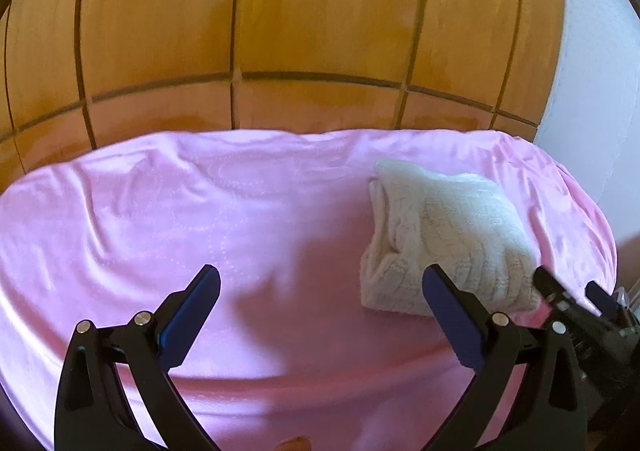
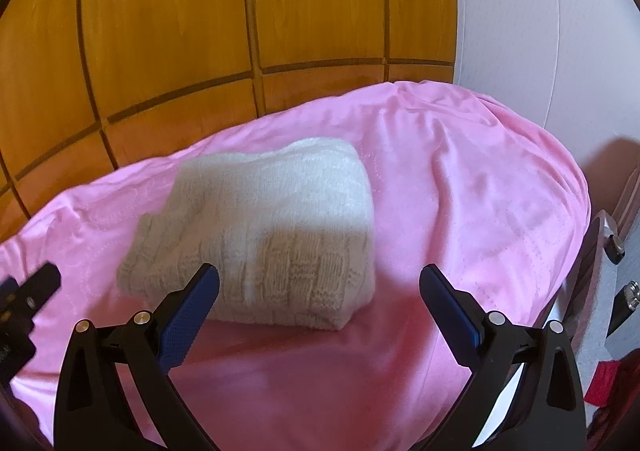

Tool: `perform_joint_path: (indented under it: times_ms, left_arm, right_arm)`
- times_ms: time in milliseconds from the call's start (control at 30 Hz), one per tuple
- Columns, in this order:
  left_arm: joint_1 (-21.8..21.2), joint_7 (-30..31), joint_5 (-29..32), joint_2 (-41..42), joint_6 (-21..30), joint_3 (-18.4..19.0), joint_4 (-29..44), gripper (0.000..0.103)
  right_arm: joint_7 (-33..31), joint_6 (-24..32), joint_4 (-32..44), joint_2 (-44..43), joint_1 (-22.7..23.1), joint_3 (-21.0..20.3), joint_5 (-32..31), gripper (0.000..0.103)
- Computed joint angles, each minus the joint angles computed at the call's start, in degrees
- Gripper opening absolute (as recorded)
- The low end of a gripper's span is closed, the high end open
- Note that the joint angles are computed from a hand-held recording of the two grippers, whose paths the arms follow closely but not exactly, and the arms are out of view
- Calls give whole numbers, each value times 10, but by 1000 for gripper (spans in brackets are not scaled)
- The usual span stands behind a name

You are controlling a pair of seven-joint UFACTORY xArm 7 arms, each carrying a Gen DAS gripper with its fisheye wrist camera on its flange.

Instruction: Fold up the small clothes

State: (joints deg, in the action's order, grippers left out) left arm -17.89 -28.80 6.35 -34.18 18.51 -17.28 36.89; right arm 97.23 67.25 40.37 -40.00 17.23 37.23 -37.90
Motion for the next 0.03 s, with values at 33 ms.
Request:
perform_joint_path:
  times_ms: [33]
  left_arm:
    - [3,-3,1,0,0,-2,-1,101]
  right_arm:
    - [0,0,-2,-5,1,-2,-2,99]
